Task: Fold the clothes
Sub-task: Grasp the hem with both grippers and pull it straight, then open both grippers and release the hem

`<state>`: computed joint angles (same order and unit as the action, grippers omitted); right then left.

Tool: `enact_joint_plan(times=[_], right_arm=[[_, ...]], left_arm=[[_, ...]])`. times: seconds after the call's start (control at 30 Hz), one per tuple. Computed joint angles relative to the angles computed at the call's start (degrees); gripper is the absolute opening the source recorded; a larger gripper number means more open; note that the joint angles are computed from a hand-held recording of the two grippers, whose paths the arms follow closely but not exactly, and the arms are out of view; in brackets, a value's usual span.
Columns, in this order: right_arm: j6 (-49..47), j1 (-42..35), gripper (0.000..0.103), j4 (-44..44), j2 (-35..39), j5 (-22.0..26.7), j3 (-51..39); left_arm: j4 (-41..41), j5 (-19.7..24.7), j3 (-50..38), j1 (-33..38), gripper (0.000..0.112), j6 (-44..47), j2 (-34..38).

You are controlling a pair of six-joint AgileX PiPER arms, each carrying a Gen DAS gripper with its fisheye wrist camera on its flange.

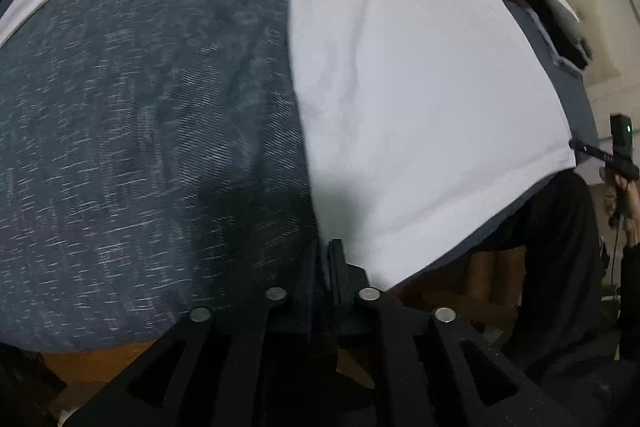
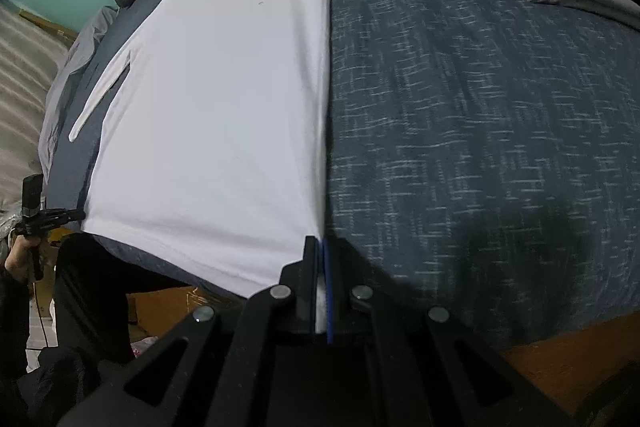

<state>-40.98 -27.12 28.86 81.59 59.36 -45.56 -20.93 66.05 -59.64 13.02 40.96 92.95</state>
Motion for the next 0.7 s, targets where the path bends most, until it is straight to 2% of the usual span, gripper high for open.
enact_joint_plan(times=[0.1, 0.23, 0.33, 0.4, 0.47, 0.53, 0.6, 0.7], right_arm=[[-2.1, -2.8, 0.003, 1.7, -0.4, 1.7, -2.0], [-1.6, -4.1, 0.008, 3.0, 0.2, 1.9, -5.9], [-0.7, -4.7, 0.012, 5.5, 2.4, 2.2, -10.1], [-0.2, -4.9, 0.016, 6.7, 3.9, 2.4, -13.3], [1.2, -4.4, 0.029, 7.3, 5.3, 2.0, -17.1], [2.2, -4.8, 0.036, 8.4, 7.2, 2.2, -21.8], [1.6, -7.4, 0.036, 10.1, 8.7, 4.2, -26.8], [5.4, -6.5, 0.041, 10.8, 12.5, 3.6, -35.5]], left_arm=[[-0.4, 1.1, -3.2, 0.7, 0.013, 0.4, -1.0], [-0.7, 0.3, -8.4, -2.0, 0.032, -2.5, -1.1], [-1.9, -1.0, -10.0, -1.1, 0.033, -1.2, -1.8], [-2.2, -1.0, -14.8, -3.0, 0.033, -4.1, 1.0], [-4.8, -5.0, -15.3, -4.2, 0.033, -4.9, 1.7], [-5.8, -5.5, -9.8, -4.5, 0.041, -4.8, -2.7], [-7.6, -9.5, -12.1, -8.0, 0.043, -8.2, -0.4], [-7.2, -11.0, -17.1, -11.5, 0.046, -11.8, 4.7]])
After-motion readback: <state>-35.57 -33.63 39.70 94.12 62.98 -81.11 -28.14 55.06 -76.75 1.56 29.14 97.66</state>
